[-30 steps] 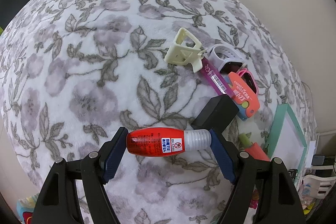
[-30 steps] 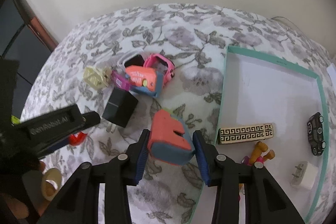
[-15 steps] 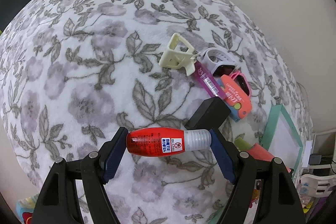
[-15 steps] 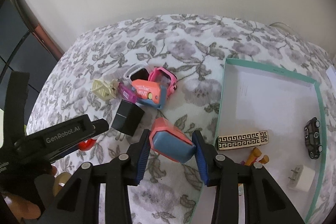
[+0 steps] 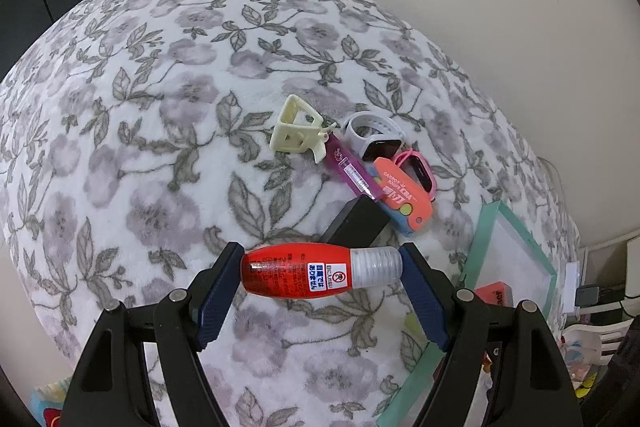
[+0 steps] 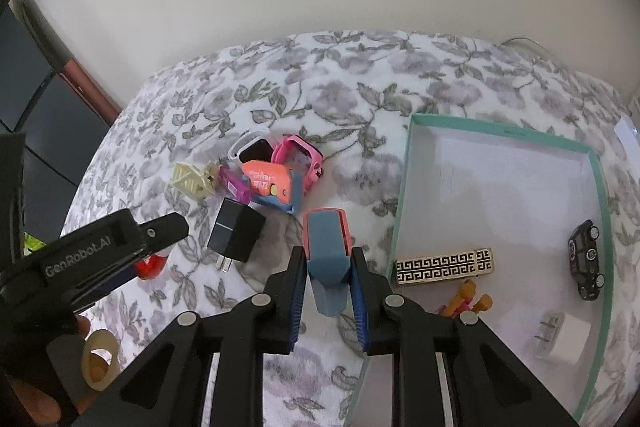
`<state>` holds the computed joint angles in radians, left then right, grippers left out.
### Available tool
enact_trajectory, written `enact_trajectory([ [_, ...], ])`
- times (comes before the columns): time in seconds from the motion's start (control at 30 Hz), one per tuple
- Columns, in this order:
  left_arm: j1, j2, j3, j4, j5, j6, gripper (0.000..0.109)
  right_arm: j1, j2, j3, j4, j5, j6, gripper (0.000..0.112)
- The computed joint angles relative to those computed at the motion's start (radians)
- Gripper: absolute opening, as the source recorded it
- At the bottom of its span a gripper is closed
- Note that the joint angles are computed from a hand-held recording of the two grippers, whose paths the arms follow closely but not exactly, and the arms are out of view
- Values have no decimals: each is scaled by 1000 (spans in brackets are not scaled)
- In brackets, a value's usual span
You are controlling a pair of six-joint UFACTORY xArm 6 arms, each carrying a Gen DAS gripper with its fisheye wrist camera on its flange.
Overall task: Organize rigid objects
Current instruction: 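Lift and carry the bottle and folding toy over the tray with both grippers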
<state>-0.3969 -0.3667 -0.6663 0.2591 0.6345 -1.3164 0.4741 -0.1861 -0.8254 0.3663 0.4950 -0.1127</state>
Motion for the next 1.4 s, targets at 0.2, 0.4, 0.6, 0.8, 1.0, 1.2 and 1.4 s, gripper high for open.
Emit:
enact_trajectory([
  [0.2,-16,13,-28,-12,10,8,79,-35,-47,9,30,-21,-12,23],
  [0.4,-87,95,-188,78,58,3,79,-142,-112,24,61,-55,-5,23],
  [0.6,-171,239,-377,143,76,23,79,-253,-110,27,50,-77,28,23],
  [0.8,-227,433,-532,110,65,100,79,-342,-52,17,154,-47,-39,23],
  [1.0,-242,548,-603,78,63,140,79,-390,5,5,230,-17,-83,23],
  [1.2,-248,587,-616,76,63,160,79,-416,22,-1,232,-1,-75,23],
  [1.4,-257,609,-635,75,84,187,79,-415,18,-5,185,8,-45,23],
])
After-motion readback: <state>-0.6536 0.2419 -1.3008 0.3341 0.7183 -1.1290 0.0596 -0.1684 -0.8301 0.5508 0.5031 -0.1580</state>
